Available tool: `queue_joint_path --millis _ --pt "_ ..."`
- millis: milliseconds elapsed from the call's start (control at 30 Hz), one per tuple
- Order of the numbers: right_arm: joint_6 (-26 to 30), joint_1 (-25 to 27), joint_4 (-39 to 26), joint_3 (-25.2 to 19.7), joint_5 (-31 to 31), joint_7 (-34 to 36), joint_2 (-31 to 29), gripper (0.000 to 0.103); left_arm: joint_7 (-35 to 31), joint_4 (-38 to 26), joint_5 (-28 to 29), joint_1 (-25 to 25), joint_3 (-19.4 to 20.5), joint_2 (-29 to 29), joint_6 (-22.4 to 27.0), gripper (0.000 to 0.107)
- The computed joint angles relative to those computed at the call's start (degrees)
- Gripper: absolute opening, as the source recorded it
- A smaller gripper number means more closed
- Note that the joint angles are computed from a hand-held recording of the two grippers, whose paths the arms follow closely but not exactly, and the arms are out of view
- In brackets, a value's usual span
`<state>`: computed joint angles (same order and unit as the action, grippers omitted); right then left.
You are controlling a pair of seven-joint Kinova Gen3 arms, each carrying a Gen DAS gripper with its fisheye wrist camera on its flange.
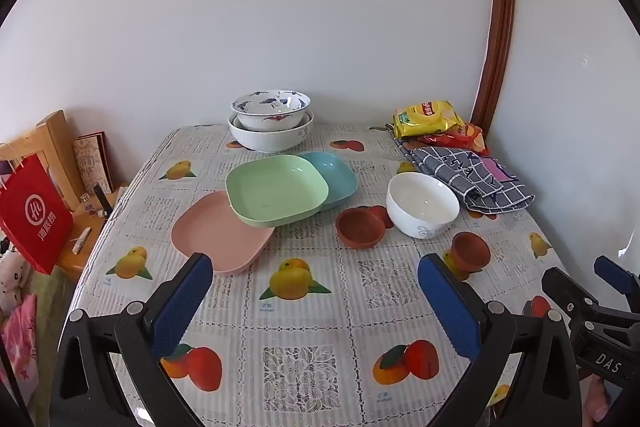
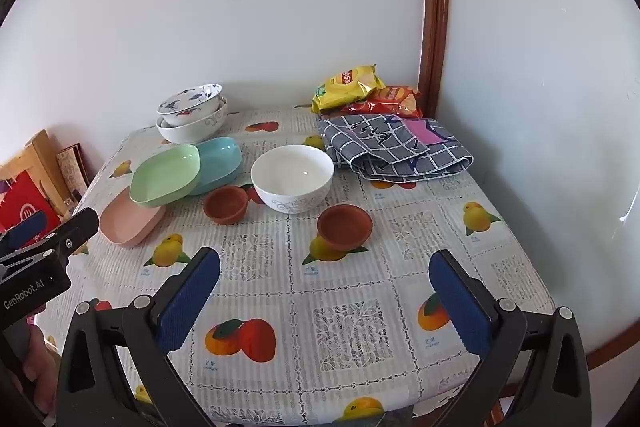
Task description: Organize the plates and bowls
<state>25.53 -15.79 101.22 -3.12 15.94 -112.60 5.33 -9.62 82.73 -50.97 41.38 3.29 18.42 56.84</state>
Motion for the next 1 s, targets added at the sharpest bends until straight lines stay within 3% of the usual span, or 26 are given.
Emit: queue_joint_path --millis 333,1000 --pt "0.4 0.0 -0.2 -0.2 0.5 -0.5 -0.9 0.103 2.2 1.3 -3.8 1.7 0.0 -0.6 0.6 0.103" --pt "-0.4 0.7 0.1 -0.6 -0.7 1.1 -1.5 0.103 3.0 1.6 -4.4 1.4 0.7 -0.7 0.6 0.103"
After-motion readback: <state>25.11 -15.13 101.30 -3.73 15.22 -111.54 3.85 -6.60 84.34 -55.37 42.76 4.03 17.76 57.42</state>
